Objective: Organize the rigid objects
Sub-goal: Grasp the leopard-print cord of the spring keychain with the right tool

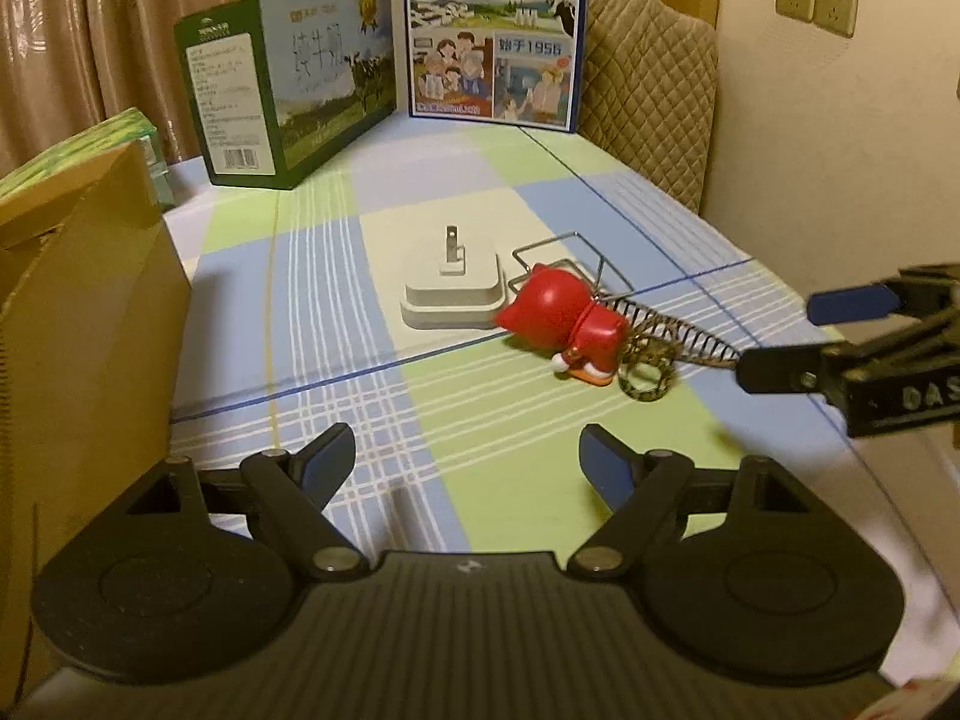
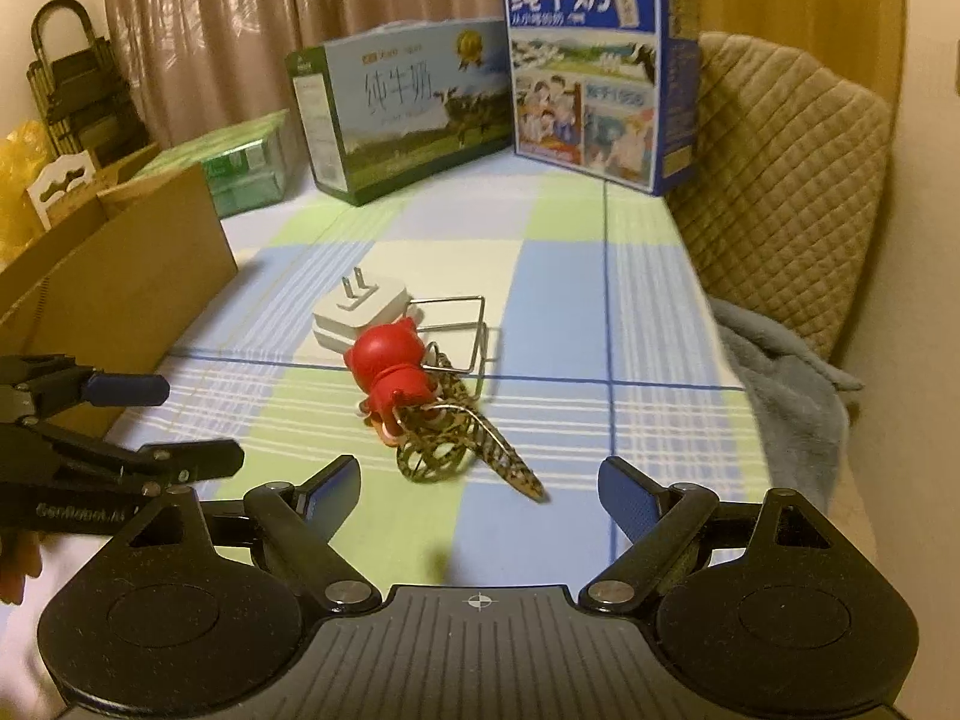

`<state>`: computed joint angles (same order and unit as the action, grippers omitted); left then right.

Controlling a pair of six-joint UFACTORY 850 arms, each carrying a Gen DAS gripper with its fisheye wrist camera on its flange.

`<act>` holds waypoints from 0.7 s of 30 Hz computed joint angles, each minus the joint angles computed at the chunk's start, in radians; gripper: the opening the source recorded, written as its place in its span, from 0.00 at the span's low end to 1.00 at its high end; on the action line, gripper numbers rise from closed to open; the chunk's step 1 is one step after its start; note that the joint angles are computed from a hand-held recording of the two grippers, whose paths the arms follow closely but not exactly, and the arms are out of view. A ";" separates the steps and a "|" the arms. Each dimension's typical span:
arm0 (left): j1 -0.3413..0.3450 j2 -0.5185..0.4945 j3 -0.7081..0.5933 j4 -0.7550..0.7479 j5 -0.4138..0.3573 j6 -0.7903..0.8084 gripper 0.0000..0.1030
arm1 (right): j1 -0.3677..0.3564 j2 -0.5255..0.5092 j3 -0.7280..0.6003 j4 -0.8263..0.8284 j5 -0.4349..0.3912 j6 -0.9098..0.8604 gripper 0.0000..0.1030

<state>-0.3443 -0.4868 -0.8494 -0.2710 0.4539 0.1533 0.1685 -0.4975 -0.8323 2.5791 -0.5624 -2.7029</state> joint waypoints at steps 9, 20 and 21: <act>0.024 -0.043 -0.051 0.058 -0.020 -0.027 0.77 | 0.020 -0.118 -0.130 -0.062 0.042 -0.051 0.79; 0.037 -0.048 -0.059 0.096 -0.036 -0.066 0.77 | 0.031 -0.187 -0.210 -0.149 0.059 -0.035 0.47; 0.039 -0.047 -0.058 0.099 -0.035 -0.071 0.77 | 0.032 -0.184 -0.207 -0.155 0.061 -0.028 0.45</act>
